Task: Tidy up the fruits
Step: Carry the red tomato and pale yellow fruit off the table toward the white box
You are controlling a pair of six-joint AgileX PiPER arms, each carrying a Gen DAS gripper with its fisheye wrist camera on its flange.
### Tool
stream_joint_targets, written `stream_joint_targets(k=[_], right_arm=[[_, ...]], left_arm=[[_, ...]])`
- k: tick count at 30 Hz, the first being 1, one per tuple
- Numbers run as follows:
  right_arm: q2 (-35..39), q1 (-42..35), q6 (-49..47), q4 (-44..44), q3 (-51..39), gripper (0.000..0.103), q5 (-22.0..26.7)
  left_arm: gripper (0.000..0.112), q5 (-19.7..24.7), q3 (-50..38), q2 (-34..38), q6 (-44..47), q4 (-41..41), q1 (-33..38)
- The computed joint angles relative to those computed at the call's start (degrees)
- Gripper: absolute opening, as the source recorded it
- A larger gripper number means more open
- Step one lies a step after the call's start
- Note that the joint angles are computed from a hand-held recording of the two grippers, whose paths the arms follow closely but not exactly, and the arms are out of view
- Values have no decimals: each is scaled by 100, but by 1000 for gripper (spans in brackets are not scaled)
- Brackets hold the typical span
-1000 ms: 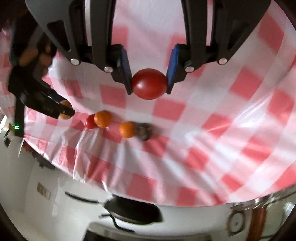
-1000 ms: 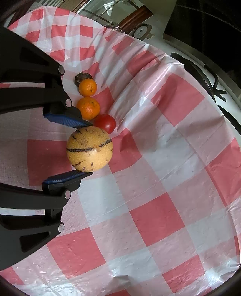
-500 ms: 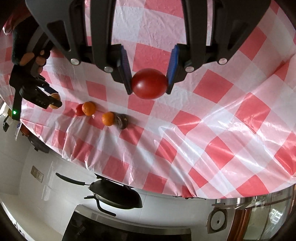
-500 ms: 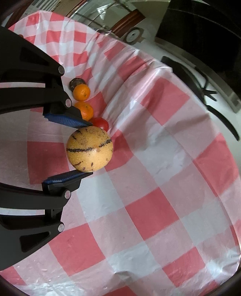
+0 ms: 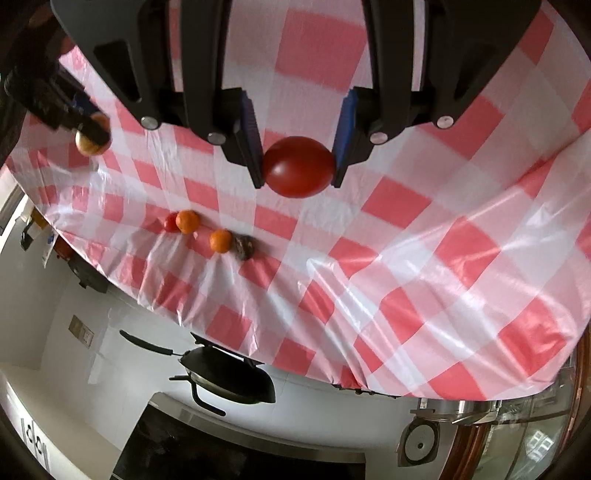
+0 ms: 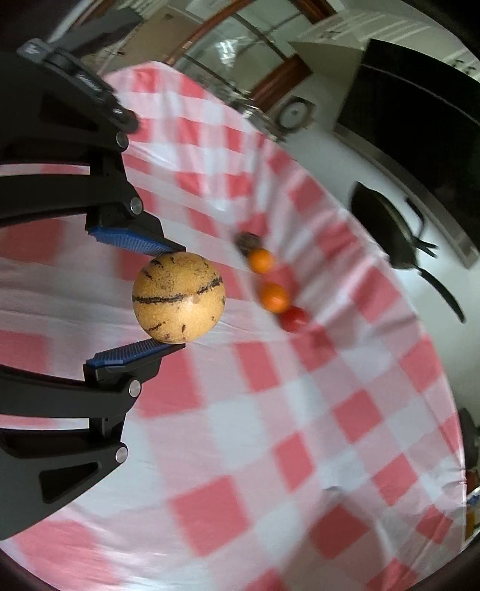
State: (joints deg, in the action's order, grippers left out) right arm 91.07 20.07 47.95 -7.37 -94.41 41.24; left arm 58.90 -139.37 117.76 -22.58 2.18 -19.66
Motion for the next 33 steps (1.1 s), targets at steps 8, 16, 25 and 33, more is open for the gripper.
stream_joint_targets(k=[8, 16, 25, 33], right_arm=[[-429, 1363, 724, -1188, 592, 44, 64], [-529, 1792, 808, -1084, 645, 44, 160], [-225, 2898, 463, -1125, 161, 44, 479], [761, 4050, -433, -1095, -1188, 44, 1099]], left_arm=[[36, -906, 2021, -1105, -78, -49, 117], [36, -1235, 3058, -1910, -76, 73, 274], [36, -1183, 4941, -3607, 404, 287, 890], [36, -1045, 6159, -4749, 1659, -519, 2415]])
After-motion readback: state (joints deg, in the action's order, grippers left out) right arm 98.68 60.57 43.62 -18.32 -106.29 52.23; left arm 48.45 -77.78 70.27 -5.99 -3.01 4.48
